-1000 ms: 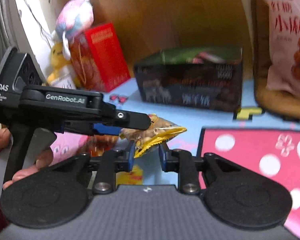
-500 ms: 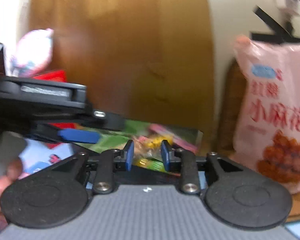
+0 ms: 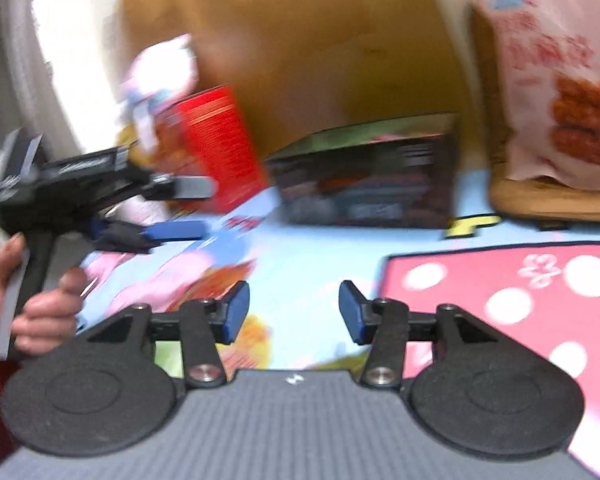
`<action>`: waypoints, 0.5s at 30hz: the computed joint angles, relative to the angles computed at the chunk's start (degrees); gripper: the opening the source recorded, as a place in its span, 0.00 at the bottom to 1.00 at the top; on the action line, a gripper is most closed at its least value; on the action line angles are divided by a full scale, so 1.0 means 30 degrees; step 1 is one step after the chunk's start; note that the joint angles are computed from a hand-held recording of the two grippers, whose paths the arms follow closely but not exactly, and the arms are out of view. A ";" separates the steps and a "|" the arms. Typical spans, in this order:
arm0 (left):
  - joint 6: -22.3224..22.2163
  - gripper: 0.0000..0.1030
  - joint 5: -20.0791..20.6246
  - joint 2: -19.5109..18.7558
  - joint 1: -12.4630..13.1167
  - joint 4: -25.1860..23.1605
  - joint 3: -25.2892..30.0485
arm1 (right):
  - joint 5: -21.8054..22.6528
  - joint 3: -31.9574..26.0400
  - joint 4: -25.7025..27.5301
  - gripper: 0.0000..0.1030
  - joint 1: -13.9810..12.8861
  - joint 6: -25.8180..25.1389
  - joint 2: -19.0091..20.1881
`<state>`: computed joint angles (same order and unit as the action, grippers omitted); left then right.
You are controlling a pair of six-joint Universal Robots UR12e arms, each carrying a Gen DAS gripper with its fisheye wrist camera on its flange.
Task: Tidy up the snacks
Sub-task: 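Close the left gripper on the white jelly cup with yellow lid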
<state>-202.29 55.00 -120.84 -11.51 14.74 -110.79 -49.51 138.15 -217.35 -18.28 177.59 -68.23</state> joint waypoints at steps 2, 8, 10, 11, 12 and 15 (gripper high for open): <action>0.0672 0.64 -0.0380 0.0225 -0.0074 -0.0582 -0.0308 | -0.0244 0.0360 0.0155 0.57 0.0390 -0.1472 -0.0215; 0.1938 0.66 -0.0662 0.0430 -0.0417 -0.2351 -0.0541 | -0.1959 0.0292 0.2003 0.57 0.1347 -0.4295 -0.0814; 0.1988 0.66 -0.1224 0.0347 -0.0420 -0.2736 -0.0514 | -0.2323 0.0190 0.2322 0.57 0.1534 -0.5033 -0.0833; 0.2144 0.66 -0.1294 0.0318 -0.0472 -0.2866 -0.0481 | -0.2670 0.0081 0.2605 0.57 0.1708 -0.5511 -0.0865; 0.2295 0.66 -0.1240 0.0284 -0.0554 -0.3012 -0.0429 | -0.2914 0.0204 0.2647 0.56 0.1797 -0.5943 -0.0895; 0.2344 0.61 -0.1117 0.0143 -0.0774 -0.3254 -0.0328 | -0.3454 0.0065 0.3243 0.53 0.2050 -0.6883 -0.0873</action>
<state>-195.26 51.65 -120.41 -13.83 4.98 -111.78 -59.87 138.35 -207.62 -12.13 156.94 -70.84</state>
